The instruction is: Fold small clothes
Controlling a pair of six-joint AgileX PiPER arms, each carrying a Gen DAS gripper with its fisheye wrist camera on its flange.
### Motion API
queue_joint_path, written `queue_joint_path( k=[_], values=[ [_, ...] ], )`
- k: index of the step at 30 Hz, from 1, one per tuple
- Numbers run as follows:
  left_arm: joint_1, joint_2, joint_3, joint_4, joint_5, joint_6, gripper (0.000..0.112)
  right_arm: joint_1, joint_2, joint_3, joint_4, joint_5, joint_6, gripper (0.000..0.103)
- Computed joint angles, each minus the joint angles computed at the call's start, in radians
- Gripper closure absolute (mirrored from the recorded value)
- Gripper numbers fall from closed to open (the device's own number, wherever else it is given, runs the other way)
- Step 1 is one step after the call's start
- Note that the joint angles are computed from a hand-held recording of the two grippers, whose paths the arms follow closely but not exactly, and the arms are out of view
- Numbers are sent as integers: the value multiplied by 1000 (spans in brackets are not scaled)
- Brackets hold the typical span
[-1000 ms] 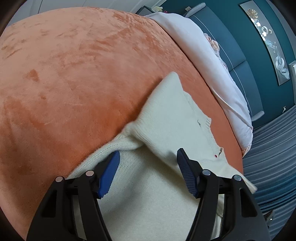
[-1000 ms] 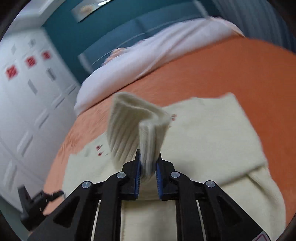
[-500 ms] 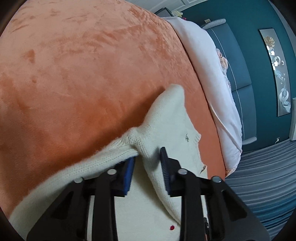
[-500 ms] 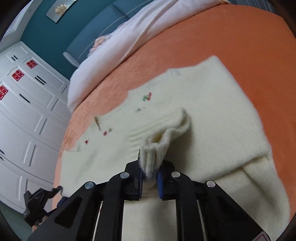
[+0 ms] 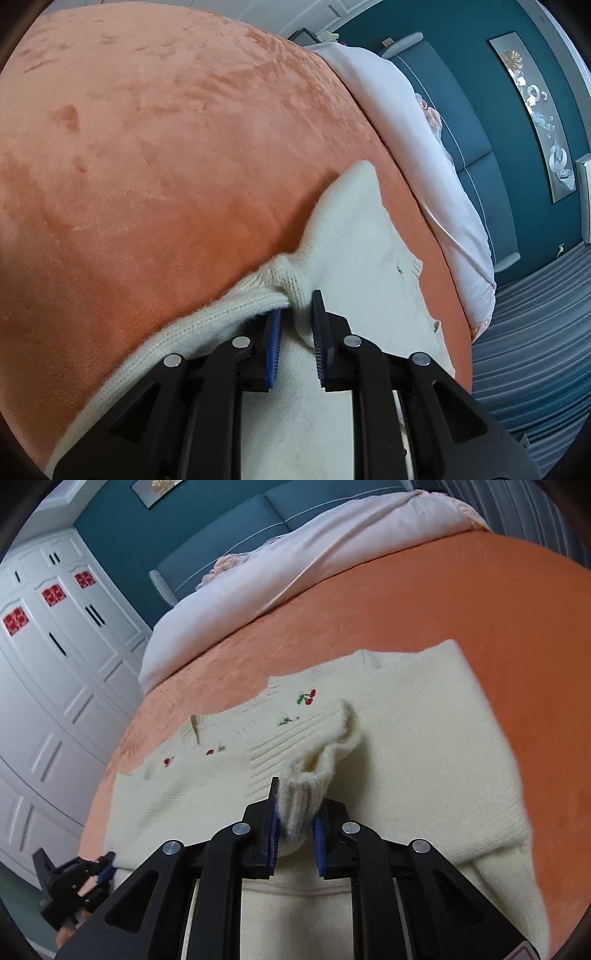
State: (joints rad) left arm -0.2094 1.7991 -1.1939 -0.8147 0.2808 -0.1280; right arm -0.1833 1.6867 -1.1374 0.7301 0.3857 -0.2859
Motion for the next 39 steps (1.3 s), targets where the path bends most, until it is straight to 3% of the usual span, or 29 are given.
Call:
queue_joint_path(
  k=[2, 4, 6, 9, 11, 13, 15, 17, 20, 22, 25, 28, 29, 31, 34, 35, 37, 39],
  values=[
    [6, -18, 4, 21, 27, 3, 93, 12, -38, 35, -144, -13, 119, 78],
    [14, -56, 35, 30, 46, 43, 86, 21, -109, 94, -184, -26, 176, 76],
    [5, -112, 76, 138, 52, -29, 84, 36, -192, 179, -173, -77, 162, 76],
    [-32, -163, 78, 371, 59, -263, 79, 78, -261, 235, -43, -93, 6, 79],
    [-65, -140, -2, 533, 99, -397, 79, 126, -222, 155, -79, -56, 6, 82],
    [-109, -84, -119, 721, 157, -522, 74, 185, -157, 67, -245, -55, 124, 82],
    [-144, 21, -269, 873, 272, -594, 64, 214, -78, 0, -423, -43, 274, 82],
    [-154, 112, -368, 982, 381, -643, 65, 182, -8, -14, -473, -29, 318, 90],
    [-139, 101, -316, 1001, 325, -619, 66, 82, -24, 51, -281, -43, 223, 103],
    [-152, 88, -297, 1040, 321, -628, 66, 49, -76, 95, -213, -50, 202, 99],
    [-177, 86, -286, 1117, 321, -683, 65, 85, -84, 110, -338, -69, 247, 96],
    [-179, 40, -266, 1073, 356, -632, 65, 76, -81, 117, -366, -36, 260, 100],
    [-176, 4, -240, 1054, 359, -614, 64, 63, -108, 117, -383, -3, 289, 99],
    [-168, -89, -160, 1051, 363, -615, 44, 39, -228, 196, -357, 16, 268, 89],
    [-138, -299, 52, 991, 338, -543, 33, -39, -511, 362, -280, 115, 167, 82],
    [-129, -367, 113, 978, 352, -523, 31, -90, -610, 405, -254, 191, 123, 77],
    [-105, -516, 245, 931, 383, -466, 28, -278, -810, 495, -155, 391, -28, 57],
    [-70, -641, 341, 865, 434, -410, 25, -478, -1007, 567, -164, 591, -75, 49]
  ],
)
